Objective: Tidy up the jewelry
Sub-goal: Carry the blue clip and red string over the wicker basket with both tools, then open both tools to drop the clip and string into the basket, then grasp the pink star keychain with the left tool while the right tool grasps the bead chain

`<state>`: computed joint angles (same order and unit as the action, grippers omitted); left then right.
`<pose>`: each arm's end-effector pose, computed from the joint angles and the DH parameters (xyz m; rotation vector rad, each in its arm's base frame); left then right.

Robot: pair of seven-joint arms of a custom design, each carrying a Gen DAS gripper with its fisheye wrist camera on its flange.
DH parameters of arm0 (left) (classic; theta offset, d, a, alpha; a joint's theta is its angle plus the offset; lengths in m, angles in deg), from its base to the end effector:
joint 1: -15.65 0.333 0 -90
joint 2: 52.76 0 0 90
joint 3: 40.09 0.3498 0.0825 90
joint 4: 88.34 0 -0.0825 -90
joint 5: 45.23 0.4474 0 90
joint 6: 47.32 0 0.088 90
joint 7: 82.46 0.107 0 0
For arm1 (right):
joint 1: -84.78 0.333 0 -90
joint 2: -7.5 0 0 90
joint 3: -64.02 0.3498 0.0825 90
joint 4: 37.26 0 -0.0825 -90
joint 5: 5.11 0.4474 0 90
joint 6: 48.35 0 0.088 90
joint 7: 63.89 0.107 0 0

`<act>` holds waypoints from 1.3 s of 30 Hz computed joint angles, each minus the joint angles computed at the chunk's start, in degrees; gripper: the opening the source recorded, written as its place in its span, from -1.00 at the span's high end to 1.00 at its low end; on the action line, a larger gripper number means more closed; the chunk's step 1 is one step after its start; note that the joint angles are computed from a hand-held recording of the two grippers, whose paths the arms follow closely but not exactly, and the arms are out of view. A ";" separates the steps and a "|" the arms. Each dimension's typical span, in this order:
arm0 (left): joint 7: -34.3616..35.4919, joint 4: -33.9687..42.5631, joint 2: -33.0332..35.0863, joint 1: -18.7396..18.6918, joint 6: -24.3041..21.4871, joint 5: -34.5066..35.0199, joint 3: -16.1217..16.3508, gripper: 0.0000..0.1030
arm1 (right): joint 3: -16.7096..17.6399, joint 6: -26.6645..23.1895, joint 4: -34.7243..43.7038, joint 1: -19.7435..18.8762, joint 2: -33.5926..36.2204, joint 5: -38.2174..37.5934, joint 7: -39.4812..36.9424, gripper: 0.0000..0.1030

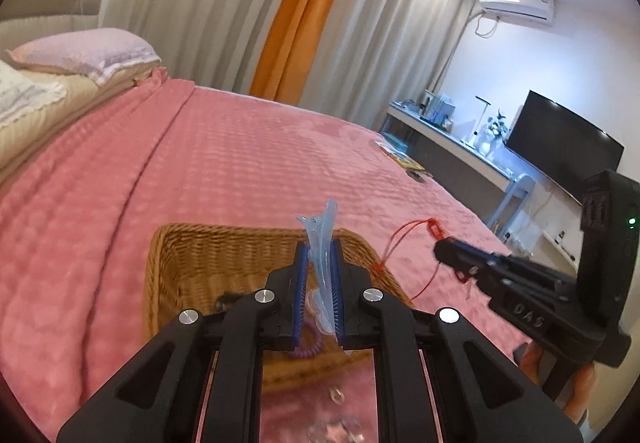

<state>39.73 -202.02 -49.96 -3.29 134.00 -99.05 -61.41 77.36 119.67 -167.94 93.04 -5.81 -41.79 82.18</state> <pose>0.5488 -0.3635 0.5546 -1.4566 1.9793 -1.5032 0.5124 0.2523 0.5432 -1.6087 1.6303 -0.6545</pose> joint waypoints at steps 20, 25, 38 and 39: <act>-35.25 0.50 6.76 -2.15 -4.36 37.92 7.22 0.23 | -7.89 -0.18 3.67 9.56 12.59 22.87 -20.22 0.58; -34.42 -3.17 3.26 2.79 -1.44 36.74 1.71 0.06 | -7.49 1.51 0.37 8.84 8.52 20.45 -17.12 0.15; -14.45 -14.41 -9.12 -1.48 -0.50 14.26 -0.39 0.04 | -0.30 2.39 -13.75 4.84 -7.77 21.47 -17.72 0.15; -18.39 -15.84 -9.81 -0.14 -0.12 17.87 -1.52 0.04 | -0.34 2.22 -14.16 5.24 -7.83 21.72 -18.27 0.15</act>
<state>21.34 -217.86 -59.77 -3.43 133.88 -81.17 -62.93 77.02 121.89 -182.10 98.28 -13.64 -20.07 63.91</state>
